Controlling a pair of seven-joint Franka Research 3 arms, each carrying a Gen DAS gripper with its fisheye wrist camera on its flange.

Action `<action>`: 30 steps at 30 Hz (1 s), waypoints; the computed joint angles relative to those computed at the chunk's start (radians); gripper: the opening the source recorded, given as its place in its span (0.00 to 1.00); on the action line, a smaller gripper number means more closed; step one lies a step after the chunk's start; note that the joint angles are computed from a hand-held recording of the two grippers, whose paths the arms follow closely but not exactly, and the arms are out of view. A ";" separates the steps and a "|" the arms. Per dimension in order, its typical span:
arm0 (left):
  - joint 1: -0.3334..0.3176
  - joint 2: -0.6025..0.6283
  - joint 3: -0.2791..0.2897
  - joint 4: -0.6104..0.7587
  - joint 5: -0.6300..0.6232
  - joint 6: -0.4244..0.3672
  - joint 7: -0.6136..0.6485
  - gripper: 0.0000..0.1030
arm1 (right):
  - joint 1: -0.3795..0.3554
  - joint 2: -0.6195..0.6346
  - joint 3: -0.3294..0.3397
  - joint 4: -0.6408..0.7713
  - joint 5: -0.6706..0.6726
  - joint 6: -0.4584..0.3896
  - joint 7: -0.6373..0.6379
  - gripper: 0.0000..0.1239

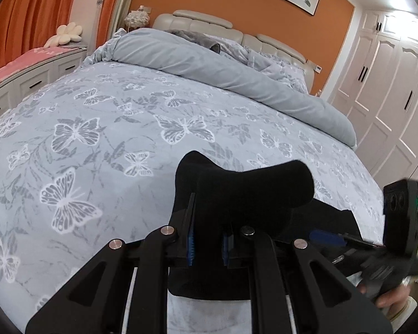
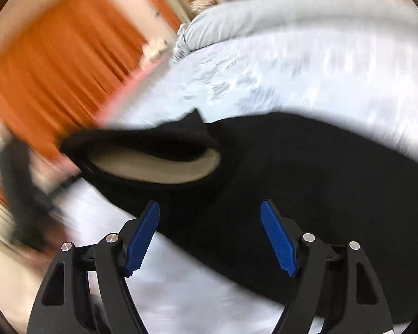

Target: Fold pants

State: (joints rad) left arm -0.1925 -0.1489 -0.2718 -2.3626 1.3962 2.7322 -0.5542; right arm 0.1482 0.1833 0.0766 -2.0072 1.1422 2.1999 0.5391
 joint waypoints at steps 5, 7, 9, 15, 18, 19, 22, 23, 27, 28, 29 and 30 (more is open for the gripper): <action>-0.019 0.031 0.013 -0.002 -0.187 0.085 0.277 0.30 | -0.058 0.135 0.011 0.110 0.032 -0.313 0.191 0.60; -0.039 0.020 -0.036 -0.002 -0.262 -0.058 0.393 0.34 | -0.069 0.188 0.024 0.145 0.054 -0.376 0.254 0.60; -0.065 0.002 -0.034 -0.021 -0.274 -0.094 0.442 0.38 | -0.082 0.225 0.041 0.151 0.099 -0.419 0.299 0.60; -0.037 -0.166 -0.058 -0.176 -0.248 -0.047 0.449 0.61 | -0.106 0.273 0.075 0.156 0.200 -0.469 0.361 0.62; -0.016 -0.241 -0.066 -0.242 -0.242 -0.035 0.429 0.61 | -0.090 0.270 0.080 0.161 0.213 -0.439 0.377 0.67; -0.009 -0.263 -0.064 -0.262 -0.252 -0.030 0.426 0.62 | -0.079 0.265 0.074 0.168 0.187 -0.416 0.394 0.66; 0.017 -0.304 -0.075 -0.291 -0.269 -0.029 0.417 0.61 | -0.043 0.195 0.064 0.120 0.132 -0.313 0.393 0.66; 0.025 -0.321 -0.078 -0.301 -0.275 -0.026 0.410 0.61 | -0.027 0.154 0.058 0.085 0.103 -0.265 0.382 0.66; 0.060 -0.364 -0.097 -0.320 -0.282 -0.011 0.378 0.62 | 0.030 0.072 0.047 0.005 0.034 -0.124 0.361 0.65; 0.070 -0.371 -0.101 -0.322 -0.279 -0.002 0.366 0.62 | 0.049 0.070 0.049 0.003 0.003 -0.095 0.385 0.65; 0.078 -0.378 -0.106 -0.324 -0.278 0.003 0.356 0.62 | 0.061 0.085 0.048 0.021 -0.020 -0.078 0.409 0.65; 0.087 -0.386 -0.112 -0.325 -0.273 0.008 0.343 0.62 | 0.080 0.085 0.053 0.020 -0.041 -0.038 0.433 0.68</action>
State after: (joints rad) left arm -0.1059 -0.5345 -0.3835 -2.6880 1.1230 2.7404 -0.2116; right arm 0.2286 0.2683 0.1297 -1.9876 1.1008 2.1615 0.9718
